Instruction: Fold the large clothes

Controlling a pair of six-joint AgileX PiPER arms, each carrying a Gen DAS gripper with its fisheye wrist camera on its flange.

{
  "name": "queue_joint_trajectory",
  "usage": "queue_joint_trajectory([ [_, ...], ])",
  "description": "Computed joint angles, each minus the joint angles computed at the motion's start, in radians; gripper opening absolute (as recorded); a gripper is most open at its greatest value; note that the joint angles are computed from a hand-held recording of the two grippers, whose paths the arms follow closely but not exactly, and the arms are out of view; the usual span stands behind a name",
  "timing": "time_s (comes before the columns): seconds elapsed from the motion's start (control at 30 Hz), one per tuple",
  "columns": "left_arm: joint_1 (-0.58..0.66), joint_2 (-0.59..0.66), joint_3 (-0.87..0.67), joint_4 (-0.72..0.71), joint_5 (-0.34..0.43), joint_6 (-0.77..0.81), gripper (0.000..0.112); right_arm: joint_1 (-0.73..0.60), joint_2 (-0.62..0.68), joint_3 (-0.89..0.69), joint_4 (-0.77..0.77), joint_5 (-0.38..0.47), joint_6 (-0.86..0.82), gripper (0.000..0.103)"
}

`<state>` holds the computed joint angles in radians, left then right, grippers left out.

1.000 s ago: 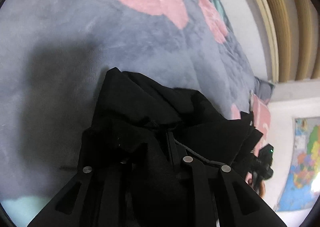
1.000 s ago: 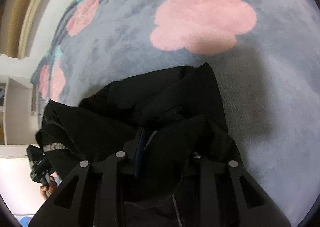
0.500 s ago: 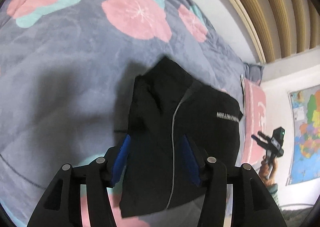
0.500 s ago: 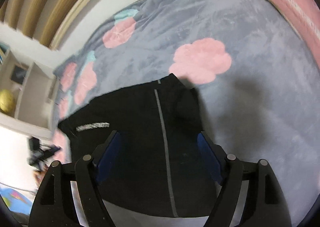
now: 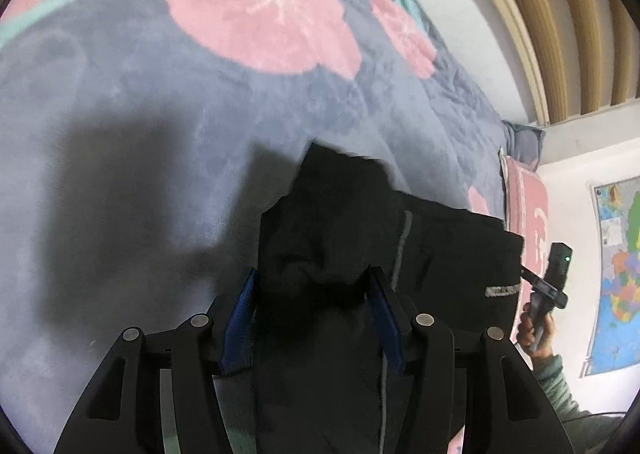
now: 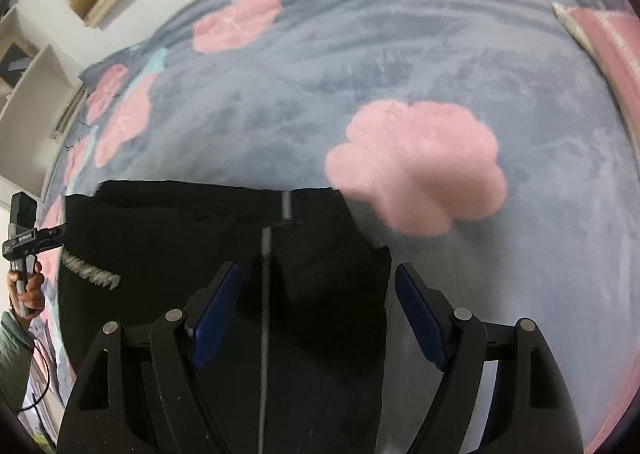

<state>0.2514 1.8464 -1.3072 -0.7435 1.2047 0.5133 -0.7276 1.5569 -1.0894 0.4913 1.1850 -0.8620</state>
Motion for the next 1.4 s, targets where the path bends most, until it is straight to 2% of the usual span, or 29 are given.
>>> queue_joint_trajectory([
  [0.03, -0.003, 0.015, 0.001, -0.013, -0.004, 0.000, 0.057, 0.003, 0.013, 0.013, 0.022, -0.003, -0.010, 0.052],
  [0.07, -0.010, 0.013, 0.009, -0.014, -0.026, -0.004, 0.057, 0.008, 0.000, 0.030, 0.025, -0.022, -0.006, 0.038],
  [0.1, -0.017, -0.014, 0.039, -0.024, -0.070, 0.015, 0.054, 0.013, -0.041, 0.062, 0.024, -0.057, -0.012, 0.035],
  [0.13, -0.023, -0.039, 0.059, -0.022, -0.095, 0.024, 0.035, 0.014, -0.077, 0.084, 0.021, -0.078, -0.020, 0.030],
  [0.2, -0.023, -0.117, 0.107, -0.013, -0.128, 0.041, 0.020, 0.000, -0.173, 0.108, -0.002, -0.090, -0.015, 0.022],
  [0.27, 0.024, -0.197, 0.155, -0.071, -0.118, 0.083, 0.012, -0.037, -0.265, 0.089, -0.016, -0.075, -0.003, 0.020],
  [0.3, 0.063, -0.243, 0.167, -0.122, -0.089, 0.099, 0.011, -0.050, -0.301, 0.063, -0.025, -0.068, 0.004, 0.020],
  [0.33, 0.086, -0.269, 0.157, -0.158, -0.057, 0.106, 0.011, -0.077, -0.317, 0.010, 0.000, -0.023, -0.005, 0.020],
  [0.4, 0.069, -0.304, 0.100, -0.153, -0.057, 0.082, 0.011, -0.053, -0.330, -0.054, -0.009, -0.014, 0.022, 0.019],
  [0.5, 0.019, -0.260, 0.008, -0.154, -0.104, 0.023, 0.011, 0.113, -0.313, -0.075, -0.156, -0.166, 0.172, 0.019],
  [0.63, -0.064, -0.097, -0.058, -0.086, -0.221, -0.087, 0.011, 0.233, -0.137, -0.060, -0.306, -0.302, 0.379, 0.019],
  [0.7, -0.123, -0.009, -0.076, 0.013, -0.284, -0.173, 0.011, 0.293, -0.014, -0.027, -0.404, -0.365, 0.471, 0.019],
  [0.8, -0.159, 0.094, -0.078, 0.058, -0.315, -0.210, 0.012, 0.333, 0.088, 0.024, -0.458, -0.421, 0.523, 0.020],
  [0.87, -0.160, 0.111, -0.047, 0.034, -0.350, -0.183, 0.017, 0.340, 0.102, 0.054, -0.459, -0.460, 0.537, 0.021],
  [0.9, -0.150, 0.125, -0.048, 0.011, -0.341, -0.171, 0.019, 0.334, 0.106, 0.053, -0.444, -0.460, 0.533, 0.022],
  [0.97, -0.124, 0.146, -0.070, -0.029, -0.287, -0.153, 0.024, 0.312, 0.116, 0.033, -0.416, -0.434, 0.518, 0.023],
  [1.03, -0.084, 0.173, -0.114, -0.057, -0.177, -0.149, 0.026, 0.279, 0.106, 0.017, -0.378, -0.401, 0.491, 0.035],
  [1.07, -0.061, 0.184, -0.140, -0.067, -0.119, -0.158, 0.026, 0.254, 0.087, 0.007, -0.346, -0.373, 0.476, 0.037],
  [1.13, -0.018, 0.168, -0.174, -0.074, -0.045, -0.172, 0.035, 0.196, 0.017, 0.003, -0.258, -0.321, 0.420, 0.049],
  [1.23, -0.011, 0.058, -0.162, -0.026, -0.039, -0.183, 0.047, 0.113, -0.140, 0.022, -0.143, -0.224, 0.337, 0.069],
  [1.33, -0.032, -0.078, -0.134, 0.017, -0.030, -0.184, 0.049, 0.056, -0.292, 0.046, -0.047, -0.086, 0.281, 0.072],
  [1.4, -0.090, -0.192, -0.099, 0.104, -0.058, -0.218, 0.049, 0.066, -0.384, 0.077, -0.043, -0.019, 0.288, 0.072],
])
